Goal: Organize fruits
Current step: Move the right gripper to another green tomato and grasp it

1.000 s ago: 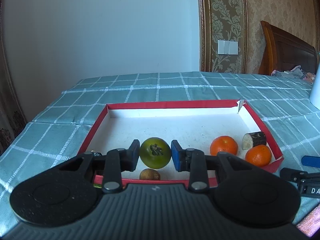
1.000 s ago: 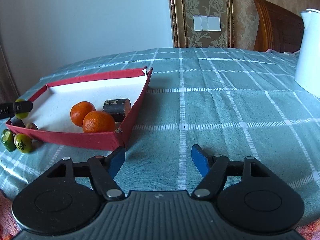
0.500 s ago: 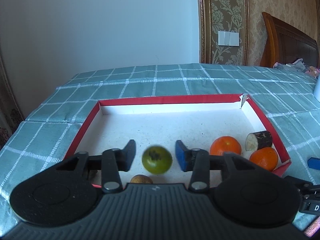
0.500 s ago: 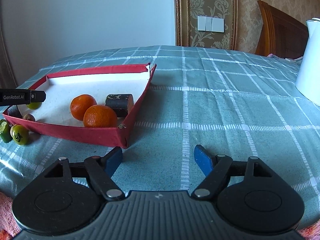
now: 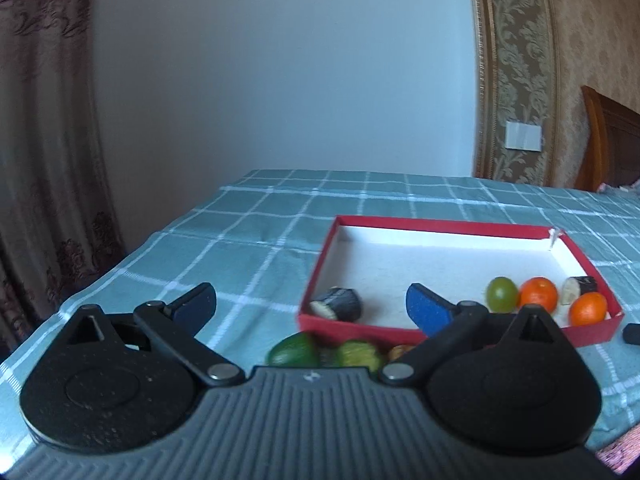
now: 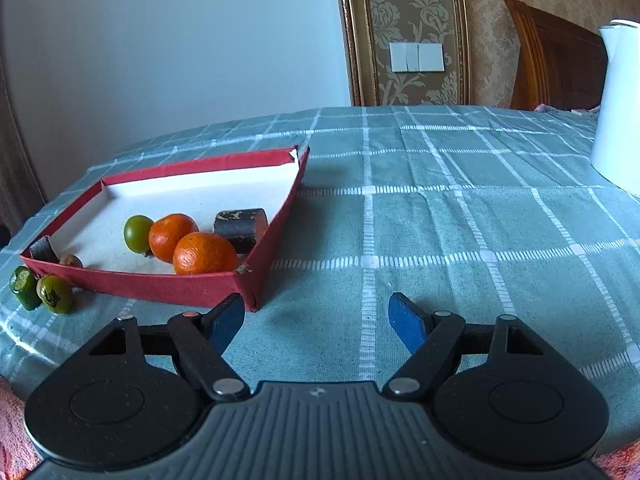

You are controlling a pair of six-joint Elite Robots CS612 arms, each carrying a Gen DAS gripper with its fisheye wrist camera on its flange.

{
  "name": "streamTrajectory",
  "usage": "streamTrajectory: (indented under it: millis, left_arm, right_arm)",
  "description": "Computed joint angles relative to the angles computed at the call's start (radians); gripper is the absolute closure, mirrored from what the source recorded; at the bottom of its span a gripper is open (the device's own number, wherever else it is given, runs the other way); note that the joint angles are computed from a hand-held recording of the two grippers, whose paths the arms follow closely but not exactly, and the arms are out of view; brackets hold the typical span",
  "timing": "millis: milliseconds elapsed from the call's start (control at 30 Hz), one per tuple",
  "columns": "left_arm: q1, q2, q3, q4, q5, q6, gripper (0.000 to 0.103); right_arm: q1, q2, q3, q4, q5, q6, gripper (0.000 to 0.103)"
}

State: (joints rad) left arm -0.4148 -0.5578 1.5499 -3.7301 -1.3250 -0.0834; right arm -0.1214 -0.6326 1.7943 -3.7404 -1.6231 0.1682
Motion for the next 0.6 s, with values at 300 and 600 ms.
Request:
streamTrajectory:
  millis: [300, 600]
  left_arm:
    - [0.061, 0.02, 0.001, 0.056, 0.075, -0.247, 0.0]
    - [0.06, 0.017, -0.003, 0.09, 0.036, -0.19, 0.0]
  right_arm:
    - [0.04, -0.007, 0.004, -0.188, 0.156, -0.175, 0.024]
    - [0.105, -0.002, -0.08, 0.005, 0.229, -0.323, 0.024]
